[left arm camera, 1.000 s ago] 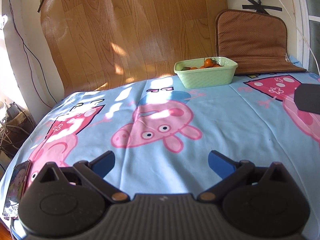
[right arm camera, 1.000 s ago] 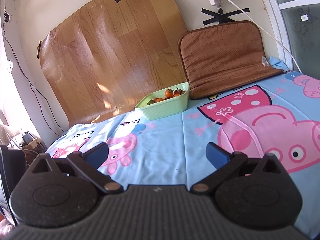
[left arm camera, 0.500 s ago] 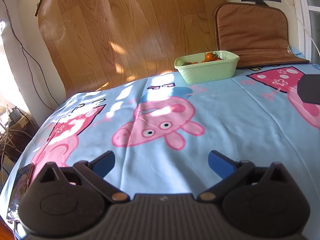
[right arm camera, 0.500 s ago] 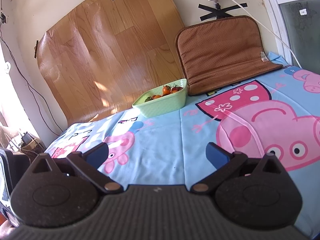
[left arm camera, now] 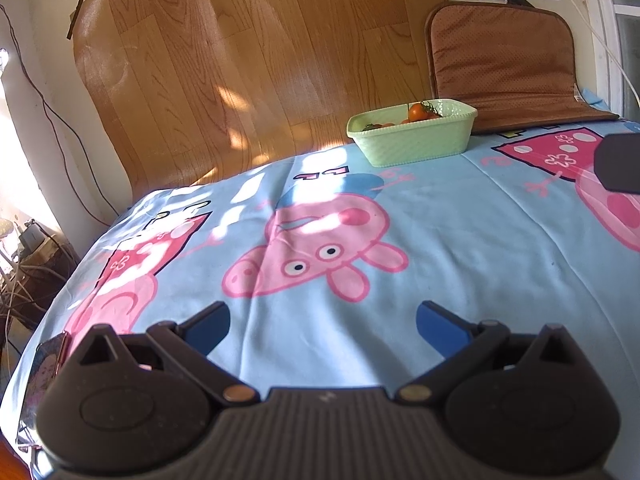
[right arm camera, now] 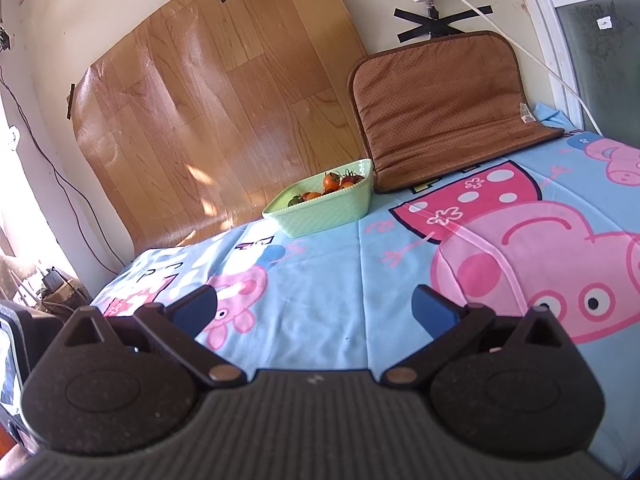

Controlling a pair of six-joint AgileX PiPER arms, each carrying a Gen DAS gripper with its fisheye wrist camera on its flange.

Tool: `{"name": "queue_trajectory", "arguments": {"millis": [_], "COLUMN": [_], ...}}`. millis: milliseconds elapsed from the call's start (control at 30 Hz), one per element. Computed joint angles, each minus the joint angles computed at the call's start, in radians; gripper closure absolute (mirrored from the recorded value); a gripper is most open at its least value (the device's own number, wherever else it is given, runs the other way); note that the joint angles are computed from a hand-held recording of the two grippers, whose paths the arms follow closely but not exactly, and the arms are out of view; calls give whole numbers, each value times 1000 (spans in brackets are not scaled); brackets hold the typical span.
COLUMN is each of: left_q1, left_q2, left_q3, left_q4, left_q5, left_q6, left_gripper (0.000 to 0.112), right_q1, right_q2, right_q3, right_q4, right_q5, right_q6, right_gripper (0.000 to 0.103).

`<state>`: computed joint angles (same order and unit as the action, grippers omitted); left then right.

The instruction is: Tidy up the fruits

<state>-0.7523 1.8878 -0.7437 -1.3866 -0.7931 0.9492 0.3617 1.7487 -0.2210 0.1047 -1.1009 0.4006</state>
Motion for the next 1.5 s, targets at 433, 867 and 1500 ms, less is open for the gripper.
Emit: {"name": "queue_trajectory", "arguments": {"millis": [433, 867, 1500], "left_q1": [-3, -3, 4], "left_q2": [5, 4, 0], "left_q3": [5, 17, 17], "left_q4": [17, 36, 44], "left_q5": [-24, -35, -3], "left_q6": [-12, -42, -41], "left_gripper": [9, 9, 9], "right_q1": [-3, 38, 39], "right_q2": [1, 16, 19], "right_q3": [-2, -2, 5], "right_q4": [-2, 60, 69], "right_q5": [-1, -36, -58], "right_q6": [-5, -46, -62], "right_gripper": [0, 0, 0]}}
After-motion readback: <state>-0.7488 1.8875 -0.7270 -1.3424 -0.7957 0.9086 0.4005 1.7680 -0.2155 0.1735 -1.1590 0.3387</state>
